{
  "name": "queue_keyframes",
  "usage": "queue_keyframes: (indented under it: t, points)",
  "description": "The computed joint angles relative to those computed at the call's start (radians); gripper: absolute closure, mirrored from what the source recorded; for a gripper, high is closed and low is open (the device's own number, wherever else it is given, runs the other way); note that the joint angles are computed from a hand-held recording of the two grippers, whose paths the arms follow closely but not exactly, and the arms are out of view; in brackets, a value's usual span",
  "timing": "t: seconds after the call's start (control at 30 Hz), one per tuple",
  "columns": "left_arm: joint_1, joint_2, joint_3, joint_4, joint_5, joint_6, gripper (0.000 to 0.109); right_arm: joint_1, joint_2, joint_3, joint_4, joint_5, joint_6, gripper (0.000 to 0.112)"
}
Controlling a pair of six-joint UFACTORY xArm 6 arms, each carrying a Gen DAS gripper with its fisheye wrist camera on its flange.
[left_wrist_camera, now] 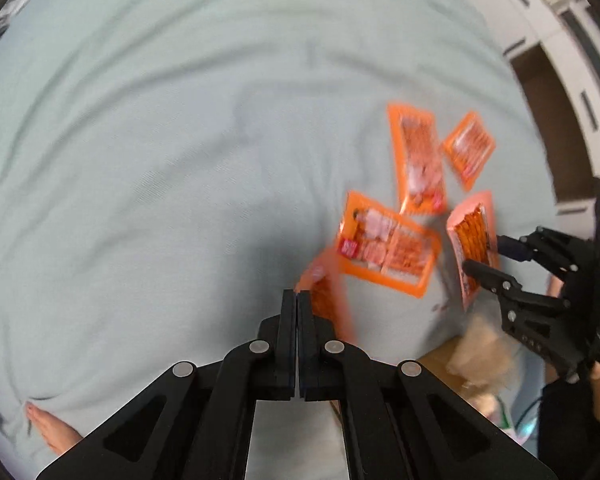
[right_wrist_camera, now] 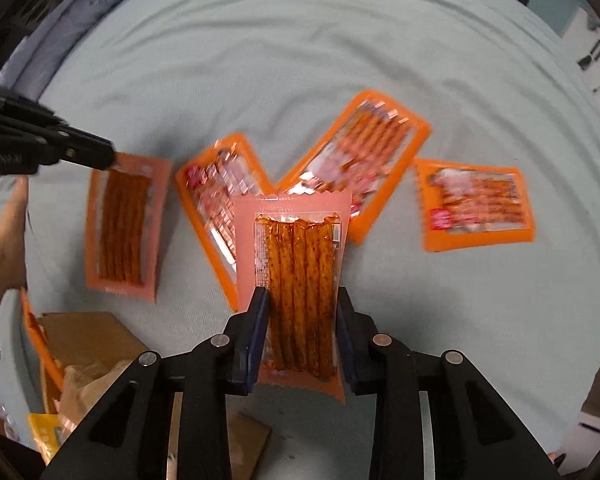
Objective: Organize snacks
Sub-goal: 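Carry the pink pack into the cardboard box and open the right gripper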
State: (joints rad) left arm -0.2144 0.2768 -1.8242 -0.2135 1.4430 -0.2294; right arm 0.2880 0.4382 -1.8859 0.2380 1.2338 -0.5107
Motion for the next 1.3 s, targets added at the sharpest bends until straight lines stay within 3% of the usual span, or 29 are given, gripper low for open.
queue_keyframes:
  t: [0.17, 0.27, 0.43, 0.6, 0.77, 0.87, 0.97, 1.0, 1.03, 1.1, 1.2, 1.3]
  points:
    - [0.03, -0.171, 0.103, -0.066, -0.063, 0.039, 0.109, -0.058, -0.012, -0.037, 0.05, -0.023, 0.005, 0.082]
    - [0.004, -0.289, 0.164, -0.084, -0.063, 0.037, 0.109, -0.101, -0.041, -0.04, 0.106, -0.001, 0.003, 0.082]
    - [-0.098, -0.321, 0.097, -0.109, -0.014, 0.003, 0.109, -0.162, -0.187, 0.078, 0.24, 0.058, -0.041, 0.082]
    - [-0.197, -0.379, 0.179, -0.198, -0.059, -0.044, 0.109, -0.211, -0.299, 0.145, 0.303, 0.139, -0.046, 0.082]
    - [-0.289, -0.339, 0.284, -0.029, -0.058, -0.076, 0.109, -0.272, -0.312, 0.081, 0.341, 0.313, -0.043, 0.082]
    - [-0.329, -0.307, 0.34, 0.169, -0.029, -0.085, 0.108, -0.302, -0.278, 0.007, 0.366, 0.42, -0.032, 0.082]
    - [-0.342, -0.322, 0.367, 0.254, -0.043, -0.069, 0.099, -0.301, -0.249, -0.037, 0.387, 0.498, -0.043, 0.082]
    - [-0.353, -0.335, 0.372, 0.305, -0.065, -0.065, 0.083, -0.296, -0.248, -0.039, 0.392, 0.517, -0.058, 0.082]
    - [-0.361, -0.349, 0.379, 0.343, -0.089, -0.068, 0.056, -0.291, -0.24, -0.05, 0.393, 0.537, -0.071, 0.082]
    - [-0.376, -0.384, 0.405, 0.438, -0.154, -0.108, 0.026, -0.272, -0.235, -0.05, 0.389, 0.559, -0.084, 0.082]
    - [-0.396, -0.401, 0.405, 0.549, -0.172, -0.153, 0.025, -0.242, -0.215, -0.053, 0.376, 0.586, -0.086, 0.08]
    - [-0.402, -0.398, 0.411, 0.582, -0.161, -0.149, 0.025, -0.199, -0.233, 0.007, 0.305, 0.522, -0.072, 0.077]
